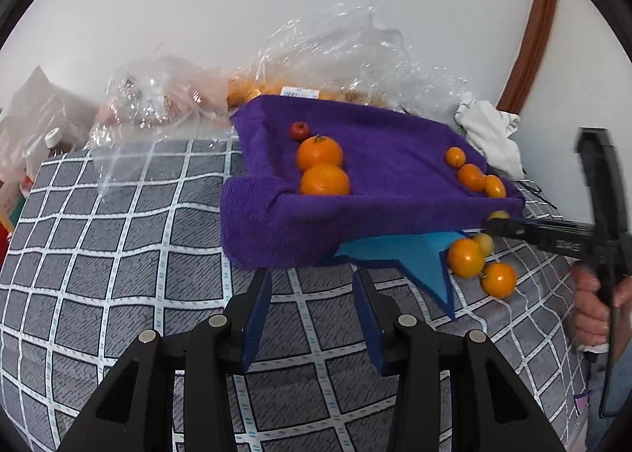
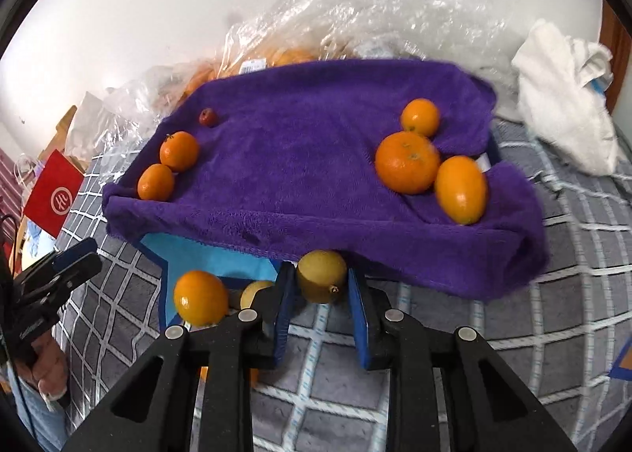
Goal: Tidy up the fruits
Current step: 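Move back to the bed and grasp a yellow-green fruit with the right tool, then grasp an orange by the blue star with the left tool while the right tool holds its fruit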
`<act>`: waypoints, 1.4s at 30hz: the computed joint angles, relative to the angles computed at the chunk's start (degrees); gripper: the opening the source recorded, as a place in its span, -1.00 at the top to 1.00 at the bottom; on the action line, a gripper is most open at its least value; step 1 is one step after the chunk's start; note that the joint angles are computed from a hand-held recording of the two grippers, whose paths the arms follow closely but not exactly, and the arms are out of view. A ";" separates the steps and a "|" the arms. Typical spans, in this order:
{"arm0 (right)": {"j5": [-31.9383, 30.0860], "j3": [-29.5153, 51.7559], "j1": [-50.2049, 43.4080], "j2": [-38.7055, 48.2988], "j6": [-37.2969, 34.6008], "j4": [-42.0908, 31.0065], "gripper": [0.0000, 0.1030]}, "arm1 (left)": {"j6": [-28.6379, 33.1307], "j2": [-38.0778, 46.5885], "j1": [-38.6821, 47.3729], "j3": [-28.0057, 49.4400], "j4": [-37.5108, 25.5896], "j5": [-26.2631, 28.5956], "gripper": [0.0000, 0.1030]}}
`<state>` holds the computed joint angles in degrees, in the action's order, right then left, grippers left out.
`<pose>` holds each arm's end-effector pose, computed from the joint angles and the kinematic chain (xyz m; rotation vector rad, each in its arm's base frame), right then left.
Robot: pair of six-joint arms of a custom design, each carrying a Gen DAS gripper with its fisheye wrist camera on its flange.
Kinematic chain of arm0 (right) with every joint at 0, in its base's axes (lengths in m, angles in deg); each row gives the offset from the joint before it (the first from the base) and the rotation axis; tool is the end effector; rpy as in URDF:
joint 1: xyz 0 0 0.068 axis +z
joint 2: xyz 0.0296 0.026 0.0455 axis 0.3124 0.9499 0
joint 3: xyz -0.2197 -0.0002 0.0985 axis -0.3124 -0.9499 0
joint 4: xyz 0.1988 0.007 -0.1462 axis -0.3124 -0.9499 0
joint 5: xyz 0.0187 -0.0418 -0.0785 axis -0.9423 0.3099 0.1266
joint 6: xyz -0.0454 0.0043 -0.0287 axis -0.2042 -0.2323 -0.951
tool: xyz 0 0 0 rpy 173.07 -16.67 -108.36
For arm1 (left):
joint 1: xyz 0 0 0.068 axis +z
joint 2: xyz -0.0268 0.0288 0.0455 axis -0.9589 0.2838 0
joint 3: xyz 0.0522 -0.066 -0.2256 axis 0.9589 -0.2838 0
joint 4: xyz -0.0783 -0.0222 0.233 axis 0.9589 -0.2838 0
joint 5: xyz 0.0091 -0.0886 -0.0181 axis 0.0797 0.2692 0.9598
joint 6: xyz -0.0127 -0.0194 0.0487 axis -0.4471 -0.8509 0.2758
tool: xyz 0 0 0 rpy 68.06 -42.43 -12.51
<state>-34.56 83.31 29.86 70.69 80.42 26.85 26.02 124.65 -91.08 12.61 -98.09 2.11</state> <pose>0.3068 0.0745 0.1499 -0.5383 2.5053 0.4337 0.1632 -0.0460 0.1554 -0.1747 2.3684 -0.1560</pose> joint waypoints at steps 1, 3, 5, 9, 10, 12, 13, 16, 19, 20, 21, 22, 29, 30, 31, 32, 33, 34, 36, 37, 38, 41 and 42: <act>0.63 -1.42 -0.53 -1.85 -0.98 0.31 0.48 | -0.24 0.82 0.34 0.20 0.07 0.25 0.22; 0.95 -3.75 -1.80 -4.51 -3.48 0.78 0.48 | -0.45 2.52 0.91 0.57 0.50 1.13 0.22; -0.22 -4.78 -3.55 -5.24 -7.22 -0.86 0.48 | -0.54 4.91 1.41 1.09 1.00 2.24 0.22; -1.91 -6.02 -6.89 -3.99 -9.42 -1.36 0.48 | -0.44 6.30 1.68 1.19 1.49 3.22 0.22; -2.95 -6.42 -7.50 -4.23 -9.37 -1.04 0.48 | -0.31 6.32 2.52 1.05 1.76 4.34 0.22; -4.24 -7.63 -8.80 -5.14 -9.41 -0.14 0.48 | -0.21 5.83 3.85 0.48 2.22 6.12 0.22; -4.14 -8.85 -9.11 -5.93 -9.48 1.33 0.48 | -0.19 5.32 4.67 0.07 2.50 7.19 0.22; -3.65 -11.70 -9.06 -6.91 -9.37 4.89 0.48 | -0.26 4.28 5.37 -0.59 2.52 8.69 0.22; -3.40 -13.34 -8.97 -8.21 -9.29 6.39 0.48 | -0.33 4.17 4.77 -0.57 2.50 8.72 0.22; -3.00 -13.52 -8.79 -8.21 -9.11 6.77 0.48 | -0.36 3.90 4.49 -0.63 2.45 8.69 0.22; -2.29 -13.84 -8.40 -8.57 -9.14 7.05 0.48 | -0.40 3.33 4.37 -0.77 2.33 8.73 0.25; -1.43 -14.08 -7.79 -8.98 -9.76 7.29 0.48 | -0.70 2.12 4.22 -1.14 2.21 8.72 0.27; -0.73 -18.61 -8.41 -14.87 -12.71 8.79 0.48 | -5.57 0.56 -2.32 1.71 -0.63 6.56 0.30; -0.50 -18.87 -9.12 -15.42 -12.82 8.74 0.48 | -6.24 1.96 -4.47 3.15 -0.90 5.26 0.30; -0.76 -18.73 -10.16 -15.68 -12.98 8.16 0.48 | -6.97 4.46 -7.29 5.39 -1.41 2.91 0.30; -1.26 -18.33 -11.36 -15.75 -12.98 7.31 0.48 | -7.63 6.59 -9.30 7.09 -1.74 0.89 0.30; -1.55 -18.03 -12.20 -15.60 -12.89 6.94 0.48 | -8.18 8.58 -10.96 8.57 -1.73 -0.69 0.30; -1.82 -17.89 -13.11 -15.64 -12.77 6.79 0.48 | -8.66 11.52 -12.78 10.48 -1.02 -1.93 0.30; -2.29 -18.02 -14.22 -15.57 -12.92 7.09 0.48 | -9.26 16.14 -14.38 13.01 0.87 -2.03 0.30; -2.26 -17.98 -14.42 -15.18 -12.90 7.15 0.48 | -9.53 18.22 -14.73 14.09 1.63 -1.48 0.30; -2.18 -17.90 -14.49 -14.70 -12.90 7.17 0.48 | -9.90 20.06 -15.07 15.05 2.22 -0.94 0.30; -1.54 -17.32 -14.31 -13.43 -12.60 6.60 0.48 | -10.24 26.62 -16.50 18.84 3.72 -0.45 0.29; -1.56 -17.17 -14.32 -13.27 -12.59 6.52 0.48 | -10.35 28.03 -17.01 19.64 3.99 -0.92 0.28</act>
